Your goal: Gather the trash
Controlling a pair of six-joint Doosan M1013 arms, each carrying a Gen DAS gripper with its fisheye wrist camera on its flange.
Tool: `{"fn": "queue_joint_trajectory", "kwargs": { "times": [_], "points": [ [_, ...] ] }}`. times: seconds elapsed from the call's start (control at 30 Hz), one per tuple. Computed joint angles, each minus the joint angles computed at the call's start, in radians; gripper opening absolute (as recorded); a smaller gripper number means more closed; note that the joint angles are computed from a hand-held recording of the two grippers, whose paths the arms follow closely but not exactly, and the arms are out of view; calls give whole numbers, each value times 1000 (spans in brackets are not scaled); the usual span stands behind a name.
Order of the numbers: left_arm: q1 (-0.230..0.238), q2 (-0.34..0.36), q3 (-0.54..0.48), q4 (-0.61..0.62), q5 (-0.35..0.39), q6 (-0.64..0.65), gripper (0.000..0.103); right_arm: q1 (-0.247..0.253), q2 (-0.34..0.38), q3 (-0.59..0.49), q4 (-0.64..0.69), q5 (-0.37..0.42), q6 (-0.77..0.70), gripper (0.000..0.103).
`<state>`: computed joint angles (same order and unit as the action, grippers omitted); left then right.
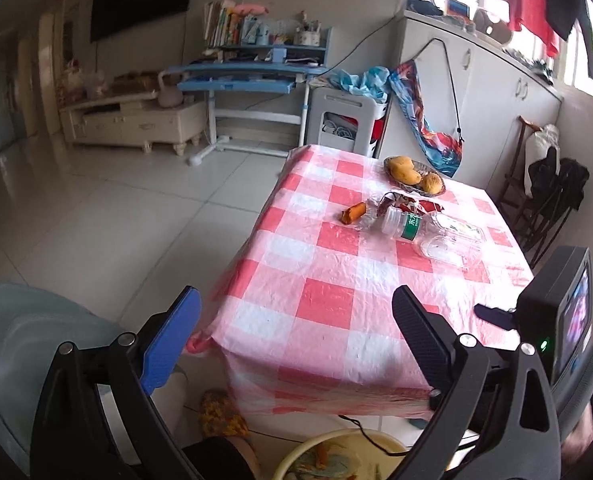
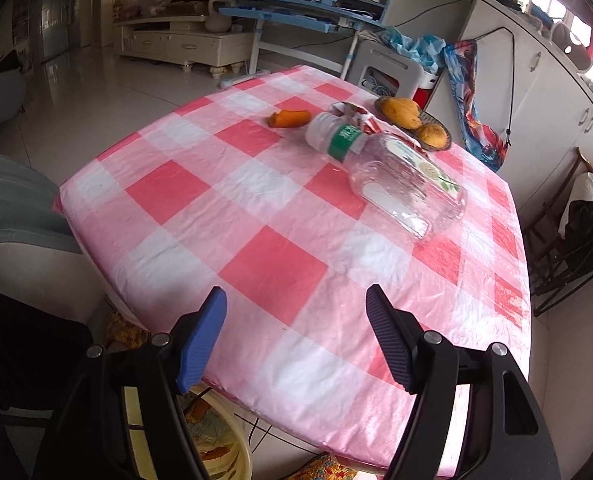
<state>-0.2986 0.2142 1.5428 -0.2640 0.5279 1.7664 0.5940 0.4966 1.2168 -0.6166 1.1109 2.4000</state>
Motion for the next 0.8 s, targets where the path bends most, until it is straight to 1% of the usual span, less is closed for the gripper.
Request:
{"fn": "queue_joint_trajectory", "kwargs": {
  "times": [0.17, 0.4, 0.53, 0.6, 0.7, 0.8],
  "points": [
    [1, 1, 1, -5, 3, -6, 93, 3, 4, -8, 6, -6, -21, 69],
    [-11, -16, 16, -43, -11, 89, 93, 3, -28, 42, -16, -37, 18, 69],
    [-5, -13, 9, -107, 26, 145, 93, 4, -54, 76, -32, -63, 18, 70],
    [3, -5, 0, -144, 63, 155, 93, 4, -71, 99, -48, -84, 24, 72],
    [13, 11, -17, -164, 112, 132, 93, 2, -93, 126, -72, -110, 33, 72],
    [18, 32, -36, -153, 142, 73, 93, -2, -110, 145, -107, -135, 35, 72]
  ]
}}
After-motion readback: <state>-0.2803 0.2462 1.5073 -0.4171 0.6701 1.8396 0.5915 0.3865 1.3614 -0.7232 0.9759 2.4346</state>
